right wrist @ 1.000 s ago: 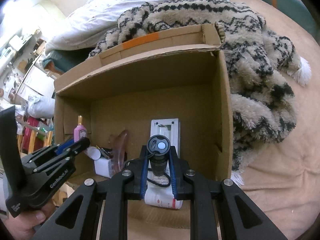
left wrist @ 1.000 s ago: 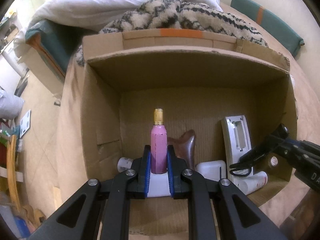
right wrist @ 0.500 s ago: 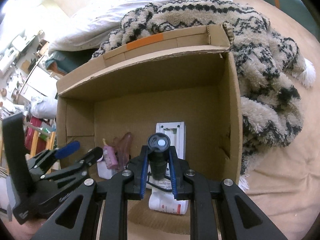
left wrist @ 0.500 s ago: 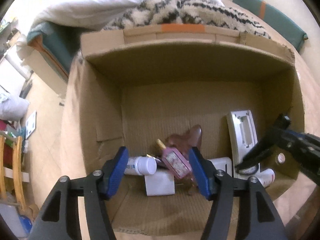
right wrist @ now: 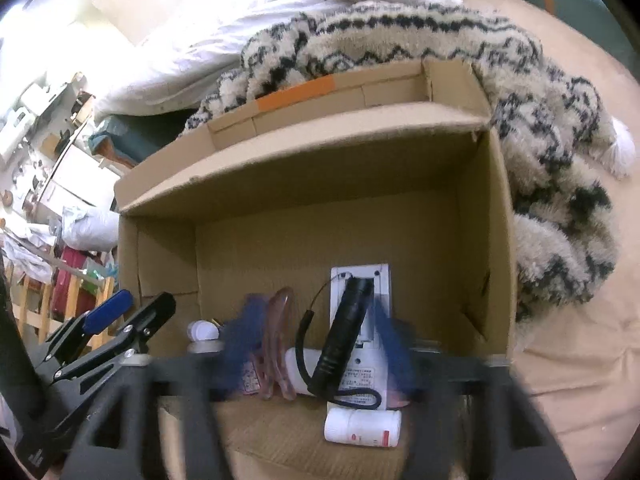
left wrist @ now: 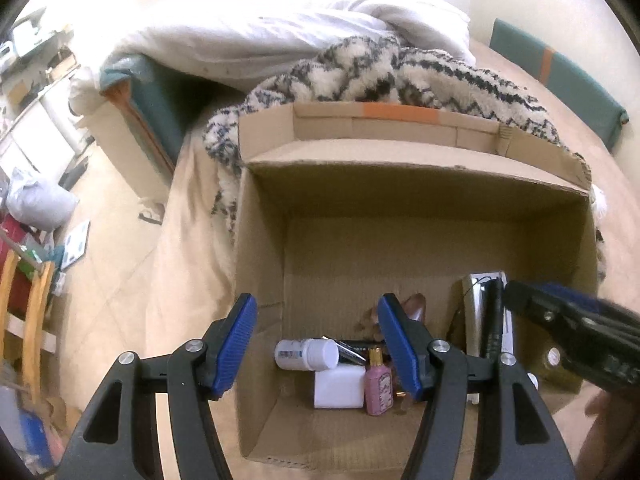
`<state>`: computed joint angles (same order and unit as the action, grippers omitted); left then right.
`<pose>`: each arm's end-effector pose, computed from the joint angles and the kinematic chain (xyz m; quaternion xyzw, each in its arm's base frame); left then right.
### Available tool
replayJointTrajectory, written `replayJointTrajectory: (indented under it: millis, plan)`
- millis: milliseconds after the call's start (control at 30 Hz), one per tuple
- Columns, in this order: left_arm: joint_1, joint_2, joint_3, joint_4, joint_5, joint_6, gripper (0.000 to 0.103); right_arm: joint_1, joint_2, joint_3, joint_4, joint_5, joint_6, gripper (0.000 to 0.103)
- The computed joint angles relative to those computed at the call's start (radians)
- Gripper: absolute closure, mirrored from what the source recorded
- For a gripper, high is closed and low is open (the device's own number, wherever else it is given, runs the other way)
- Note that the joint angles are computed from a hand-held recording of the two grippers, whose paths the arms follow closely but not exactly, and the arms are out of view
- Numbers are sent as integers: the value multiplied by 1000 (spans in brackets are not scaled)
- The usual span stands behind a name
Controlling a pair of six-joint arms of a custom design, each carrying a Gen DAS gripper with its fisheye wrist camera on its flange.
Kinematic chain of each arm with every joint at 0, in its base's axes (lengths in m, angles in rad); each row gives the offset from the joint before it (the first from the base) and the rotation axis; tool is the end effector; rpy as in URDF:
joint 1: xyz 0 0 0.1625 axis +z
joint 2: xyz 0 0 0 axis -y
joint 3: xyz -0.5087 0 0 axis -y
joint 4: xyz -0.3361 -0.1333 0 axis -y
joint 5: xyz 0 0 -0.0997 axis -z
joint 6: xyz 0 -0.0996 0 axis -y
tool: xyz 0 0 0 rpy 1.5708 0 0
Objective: Organize rigid objects
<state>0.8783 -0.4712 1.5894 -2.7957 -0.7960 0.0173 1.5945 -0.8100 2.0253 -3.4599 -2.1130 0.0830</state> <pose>-0.2951 -0.6737 0.0310 0.3024 0.8740 -0.1715 0.3396 0.0961 -0.5968 0.2114 -0.1154 -0.9063 0.3315 0.2354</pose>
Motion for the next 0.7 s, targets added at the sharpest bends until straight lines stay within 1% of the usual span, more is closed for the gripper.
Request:
replayJointTrajectory:
  millis: [67,100,133,167,267,367,467,567,633,700]
  plan:
    - [-3,-5,4,-3,1,2,43,7,-6,0,11,-13,3,25]
    - [-1,-11,5,3,-12,-8,43,9,-7,4,0,-14,1,18]
    - [3,-20,4,15,-39,-24,43,13,-8,12,-21,-16,-2,5]
    - [5,-27,5,26,-56,-37,43,16,-8,19,-43,-22,-6,0]
    - [5,-40,9,44,-62,-63,43,26,-13,32,-74,-36,-11,0]
    - [-2,-52,19,58,-36,-80,43,35,-21,43,-83,-49,-2,0]
    - [-11,-75,53,30,-16,-75,43,48,-26,53,-98,-58,13,0]
    - [-10,-99,73,48,-28,-85,43,67,-36,58,-83,-57,39,0]
    - [-3,-122,87,87,-42,-133,43,84,-40,60,-87,-51,33,0]
    - [4,-142,95,127,-58,-182,43,108,-37,60,-84,-87,19,0]
